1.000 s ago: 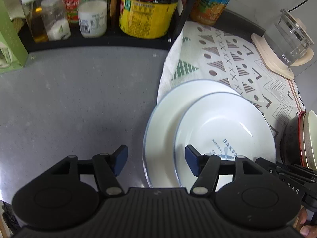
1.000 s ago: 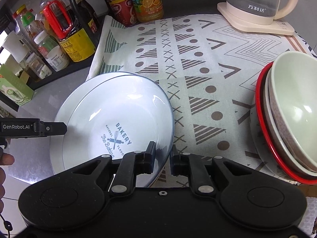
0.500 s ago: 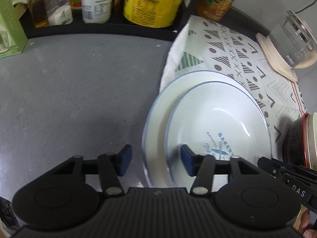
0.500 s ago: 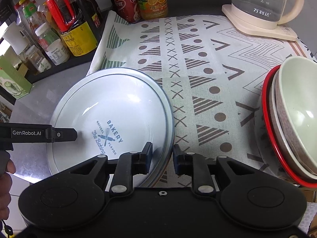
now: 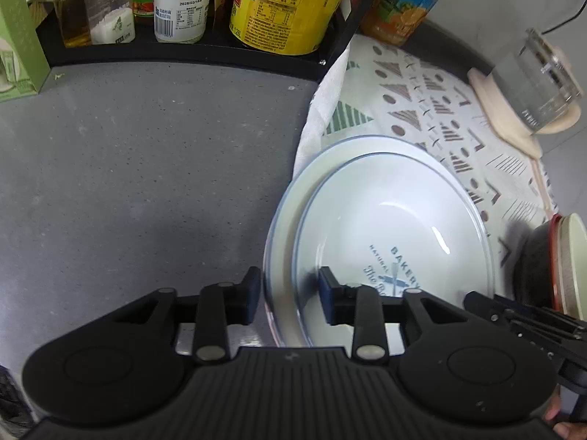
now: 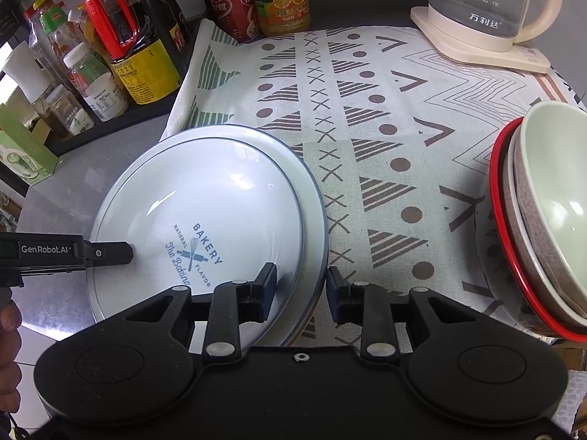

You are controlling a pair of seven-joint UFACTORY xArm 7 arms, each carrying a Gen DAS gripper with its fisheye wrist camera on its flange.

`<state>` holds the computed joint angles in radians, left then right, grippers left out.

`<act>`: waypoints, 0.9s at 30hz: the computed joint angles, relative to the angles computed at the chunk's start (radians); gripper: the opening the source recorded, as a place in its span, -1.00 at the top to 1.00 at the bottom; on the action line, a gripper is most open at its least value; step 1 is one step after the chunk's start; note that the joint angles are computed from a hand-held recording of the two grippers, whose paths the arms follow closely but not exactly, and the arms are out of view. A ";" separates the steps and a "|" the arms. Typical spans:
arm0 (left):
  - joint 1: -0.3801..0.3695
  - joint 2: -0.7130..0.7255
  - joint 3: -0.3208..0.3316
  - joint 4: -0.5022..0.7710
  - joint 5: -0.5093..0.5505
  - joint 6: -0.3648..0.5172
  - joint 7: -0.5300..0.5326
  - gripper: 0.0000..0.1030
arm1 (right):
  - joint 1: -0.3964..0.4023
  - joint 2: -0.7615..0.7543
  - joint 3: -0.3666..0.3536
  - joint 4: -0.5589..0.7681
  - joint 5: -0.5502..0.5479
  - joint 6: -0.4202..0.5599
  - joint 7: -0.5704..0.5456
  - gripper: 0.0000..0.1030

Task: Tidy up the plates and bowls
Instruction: 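Lower the 'Bakery' plate onto the stack and open both tools, then withdraw both tools from the plate stack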

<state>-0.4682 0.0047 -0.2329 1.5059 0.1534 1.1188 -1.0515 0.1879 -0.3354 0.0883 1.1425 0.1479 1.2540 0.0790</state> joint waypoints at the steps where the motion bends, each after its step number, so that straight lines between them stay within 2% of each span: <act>1: 0.000 0.006 0.000 0.012 -0.001 0.013 0.006 0.33 | 0.000 0.000 -0.001 0.000 0.001 0.000 0.001 0.42; 3: -0.002 0.024 0.001 0.042 -0.004 0.044 0.019 0.24 | -0.001 0.000 -0.001 0.001 0.002 0.002 0.005 0.42; 5: -0.007 0.043 0.002 0.076 -0.003 0.076 0.033 0.05 | -0.002 0.000 -0.001 0.006 -0.001 0.007 0.011 0.39; 7: -0.014 0.054 0.004 0.100 0.001 0.091 0.047 -0.27 | -0.002 0.001 -0.002 0.015 0.001 0.012 0.008 0.36; 8: -0.018 0.061 0.004 0.115 0.007 0.097 0.052 -0.34 | -0.002 0.000 -0.004 0.019 0.004 0.011 0.008 0.32; 10: -0.028 0.077 0.004 0.146 0.026 0.109 0.068 -0.55 | -0.007 -0.003 -0.004 0.028 0.003 0.006 0.020 0.06; 14: -0.048 0.118 0.008 0.224 0.039 0.143 0.111 -0.60 | -0.017 -0.013 -0.009 0.047 -0.004 -0.012 0.037 -0.18; 21: -0.092 0.202 0.022 0.369 0.041 0.188 0.203 -0.64 | -0.038 -0.050 -0.015 0.066 -0.026 -0.024 0.061 -0.82; 25: -0.122 0.237 0.029 0.416 0.049 0.166 0.237 -0.80 | -0.050 -0.078 -0.025 0.063 -0.022 -0.020 0.083 -0.99; 27: -0.133 0.267 0.031 0.456 0.034 0.165 0.255 -0.90 | -0.056 -0.095 -0.026 0.057 -0.028 -0.018 0.092 -0.99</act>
